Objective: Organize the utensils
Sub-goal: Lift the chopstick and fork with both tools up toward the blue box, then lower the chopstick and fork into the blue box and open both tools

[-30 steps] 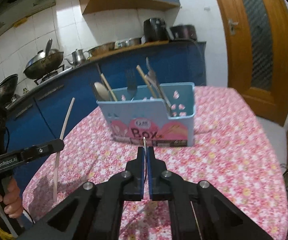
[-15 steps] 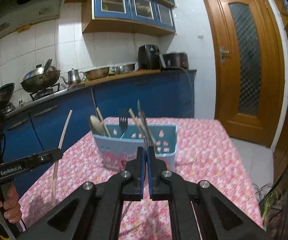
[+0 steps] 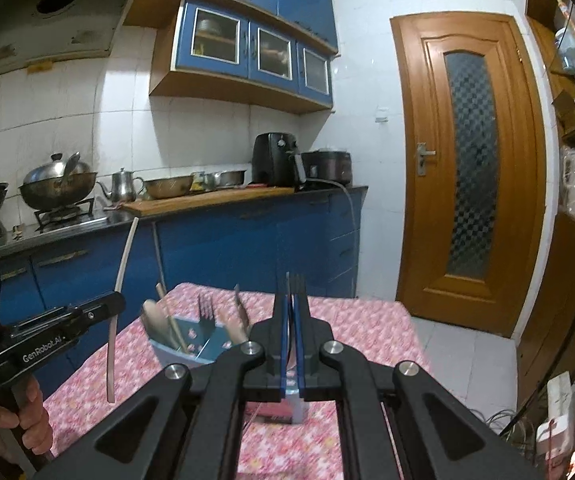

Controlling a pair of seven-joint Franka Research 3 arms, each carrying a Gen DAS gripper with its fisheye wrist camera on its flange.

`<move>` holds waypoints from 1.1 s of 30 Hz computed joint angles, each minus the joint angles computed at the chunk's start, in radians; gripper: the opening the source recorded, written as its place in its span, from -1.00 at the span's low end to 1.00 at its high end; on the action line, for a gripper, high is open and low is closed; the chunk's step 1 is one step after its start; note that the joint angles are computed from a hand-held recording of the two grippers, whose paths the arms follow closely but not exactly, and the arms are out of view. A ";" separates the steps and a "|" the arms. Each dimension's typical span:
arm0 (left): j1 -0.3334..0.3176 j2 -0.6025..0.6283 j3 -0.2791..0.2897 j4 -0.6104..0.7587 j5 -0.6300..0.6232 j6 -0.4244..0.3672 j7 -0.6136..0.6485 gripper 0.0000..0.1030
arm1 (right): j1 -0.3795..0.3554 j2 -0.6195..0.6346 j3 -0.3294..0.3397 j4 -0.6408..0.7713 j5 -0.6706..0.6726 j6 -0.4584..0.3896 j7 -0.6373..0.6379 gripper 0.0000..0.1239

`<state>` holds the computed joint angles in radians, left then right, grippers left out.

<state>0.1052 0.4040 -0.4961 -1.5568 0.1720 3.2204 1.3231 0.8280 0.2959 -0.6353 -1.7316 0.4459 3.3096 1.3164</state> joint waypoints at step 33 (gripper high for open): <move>-0.455 0.470 0.681 0.679 0.202 -0.025 -0.448 -0.94 | -0.266 0.350 0.062 0.519 -0.336 -0.174 0.305 -0.93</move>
